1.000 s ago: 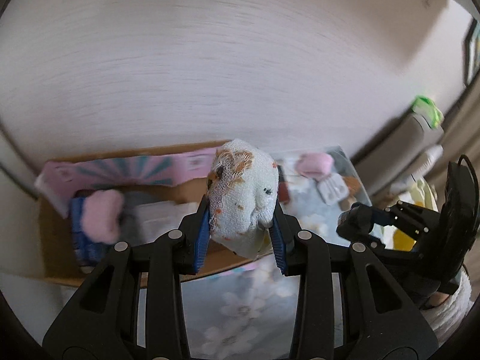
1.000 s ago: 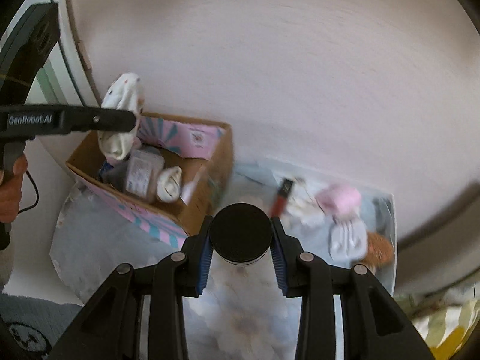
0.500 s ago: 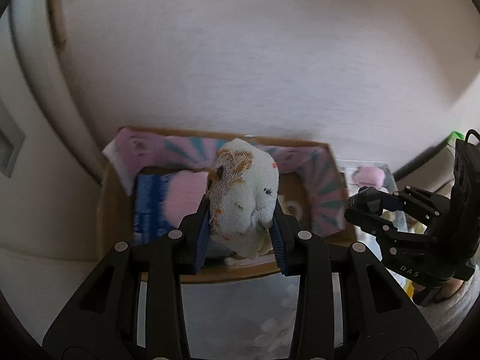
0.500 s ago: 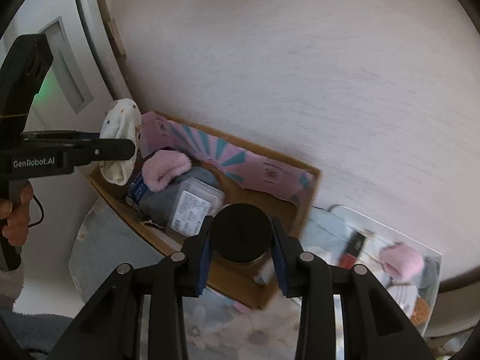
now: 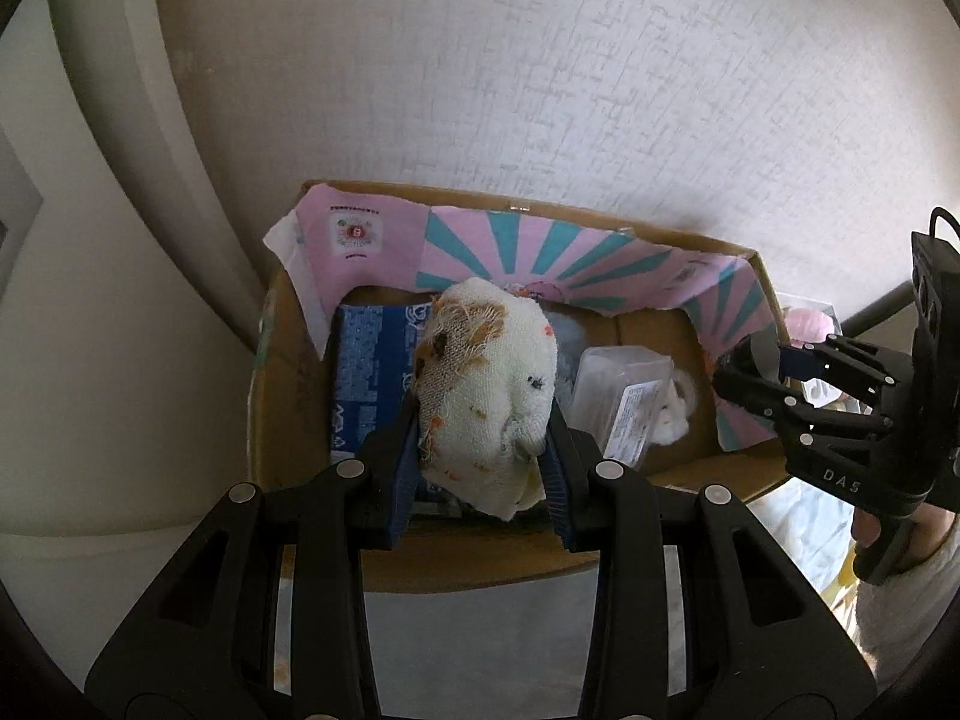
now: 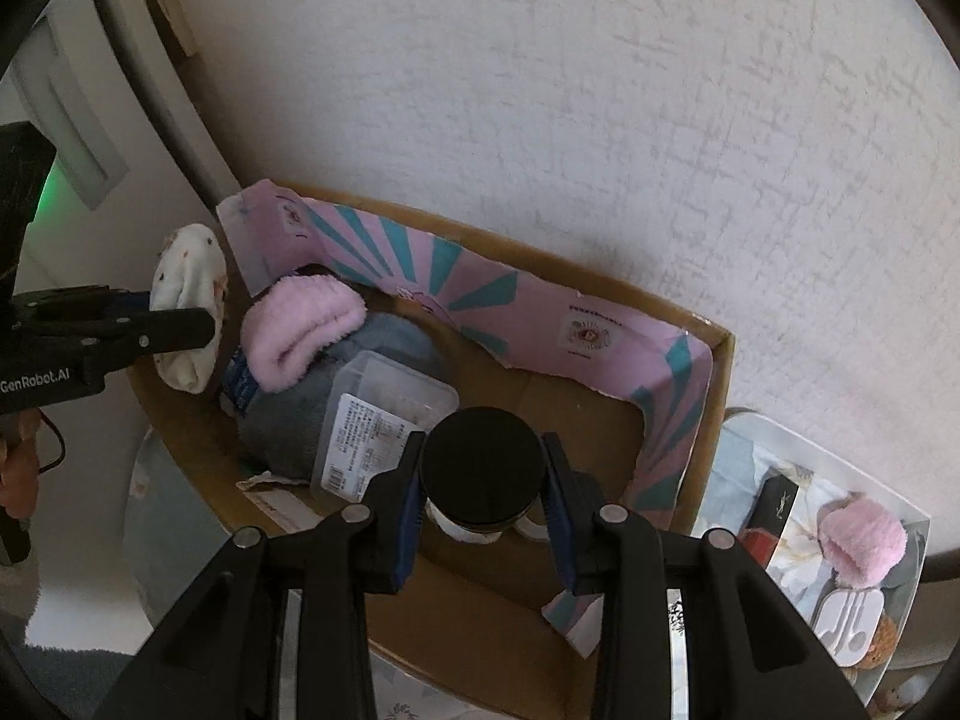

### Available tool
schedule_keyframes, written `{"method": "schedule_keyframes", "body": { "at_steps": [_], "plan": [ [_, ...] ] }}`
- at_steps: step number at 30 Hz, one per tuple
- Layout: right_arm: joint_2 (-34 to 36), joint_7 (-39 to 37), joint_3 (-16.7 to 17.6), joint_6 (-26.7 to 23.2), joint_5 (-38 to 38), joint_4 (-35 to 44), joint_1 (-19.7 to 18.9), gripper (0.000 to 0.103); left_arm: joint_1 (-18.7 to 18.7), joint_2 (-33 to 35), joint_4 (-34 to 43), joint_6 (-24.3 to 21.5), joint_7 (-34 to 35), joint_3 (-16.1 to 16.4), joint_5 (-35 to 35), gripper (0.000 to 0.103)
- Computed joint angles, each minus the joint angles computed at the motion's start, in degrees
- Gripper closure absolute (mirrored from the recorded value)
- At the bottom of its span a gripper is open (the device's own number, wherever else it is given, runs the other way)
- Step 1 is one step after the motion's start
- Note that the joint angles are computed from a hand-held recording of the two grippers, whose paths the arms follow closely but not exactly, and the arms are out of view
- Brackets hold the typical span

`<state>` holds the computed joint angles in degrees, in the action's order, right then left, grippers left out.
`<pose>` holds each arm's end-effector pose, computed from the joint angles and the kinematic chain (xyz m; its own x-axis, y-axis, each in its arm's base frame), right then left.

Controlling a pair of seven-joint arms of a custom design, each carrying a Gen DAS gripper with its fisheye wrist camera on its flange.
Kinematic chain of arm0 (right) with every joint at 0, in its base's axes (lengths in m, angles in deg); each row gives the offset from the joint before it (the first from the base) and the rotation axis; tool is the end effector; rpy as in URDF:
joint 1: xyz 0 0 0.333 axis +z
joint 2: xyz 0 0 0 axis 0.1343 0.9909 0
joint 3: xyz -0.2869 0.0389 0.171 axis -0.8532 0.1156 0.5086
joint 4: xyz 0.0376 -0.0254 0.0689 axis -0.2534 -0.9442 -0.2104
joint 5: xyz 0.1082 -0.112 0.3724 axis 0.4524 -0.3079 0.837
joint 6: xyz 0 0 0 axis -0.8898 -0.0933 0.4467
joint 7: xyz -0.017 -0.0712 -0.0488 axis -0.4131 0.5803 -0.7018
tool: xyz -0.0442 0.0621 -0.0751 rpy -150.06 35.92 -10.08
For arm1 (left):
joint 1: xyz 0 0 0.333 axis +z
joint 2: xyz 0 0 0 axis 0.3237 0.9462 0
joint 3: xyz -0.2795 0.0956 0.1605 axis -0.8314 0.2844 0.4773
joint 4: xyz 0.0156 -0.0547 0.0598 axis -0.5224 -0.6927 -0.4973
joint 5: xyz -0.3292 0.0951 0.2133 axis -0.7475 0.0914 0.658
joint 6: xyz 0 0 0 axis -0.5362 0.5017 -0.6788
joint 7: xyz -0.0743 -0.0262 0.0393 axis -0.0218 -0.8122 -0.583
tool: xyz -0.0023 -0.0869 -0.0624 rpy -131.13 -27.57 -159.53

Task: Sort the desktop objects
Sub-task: 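Carry the white plush and black cap into the cardboard box and release both, then move both grippers back over the tray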

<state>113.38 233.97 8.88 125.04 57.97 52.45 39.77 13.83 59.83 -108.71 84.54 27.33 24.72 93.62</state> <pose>0.7348 0.3892 0.4671 -0.5884 -0.8014 -0.1073 -0.6841 0.5642 -0.4622 0.5531 -0.1532 0.4653 0.5170 -0.8262 0.2240 -0.7125 -0.5604 -0.4222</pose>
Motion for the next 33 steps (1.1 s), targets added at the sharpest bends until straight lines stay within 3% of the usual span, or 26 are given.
{"method": "schedule_keyframes", "body": {
  "at_steps": [6, 8, 9, 10, 14, 19, 23, 28, 33],
  "plan": [
    [0.46, 0.89, -0.18, -1.24, -0.09, 1.08, 0.43, 0.069, -0.68, 1.50, 2.59, -3.63, 0.85, -0.06, 0.57, 0.065],
    [0.75, 1.25, -0.39, -1.63, -0.20, 1.70, 0.68, 0.044, -0.98, 1.90, 3.41, -5.34, 0.77, 0.06, -0.13, 0.044],
    [0.72, 1.81, -0.62, -1.80, -0.40, 1.68, 0.92, 0.036, -1.15, 2.17, 3.90, -6.35, 0.23, 0.10, -0.14, 0.008],
    [0.59, 2.37, -0.85, -1.96, -0.68, 1.54, 1.16, 0.025, -1.32, 2.05, 3.88, -6.51, -0.67, 0.16, 0.56, 0.001],
    [-2.92, 5.44, -1.65, -0.68, -3.40, -3.62, 2.74, 0.025, -1.64, 1.36, 3.69, -5.70, -4.12, 0.09, 3.26, 0.000],
    [-3.83, 6.02, -1.57, -1.87, -6.04, -3.96, 4.11, 0.025, -2.21, 1.54, 5.01, -7.12, -5.69, -0.25, 4.16, 0.000],
    [-8.03, 7.87, -0.55, 1.40, -7.01, -10.59, 4.34, 0.025, -3.00, 2.31, 6.44, -7.55, -8.38, -0.55, 5.36, 0.000],
    [-6.44, 7.54, -1.75, -5.16, -10.10, -5.42, 6.65, 0.025, -3.66, 1.43, 6.99, -8.22, -10.14, -0.95, 6.34, 0.000],
    [-11.34, 9.48, -1.54, -3.39, -14.00, -12.25, 8.64, 0.025, -4.67, 1.24, 9.19, -9.93, -11.15, -1.68, 9.20, 0.000]
  ]
}}
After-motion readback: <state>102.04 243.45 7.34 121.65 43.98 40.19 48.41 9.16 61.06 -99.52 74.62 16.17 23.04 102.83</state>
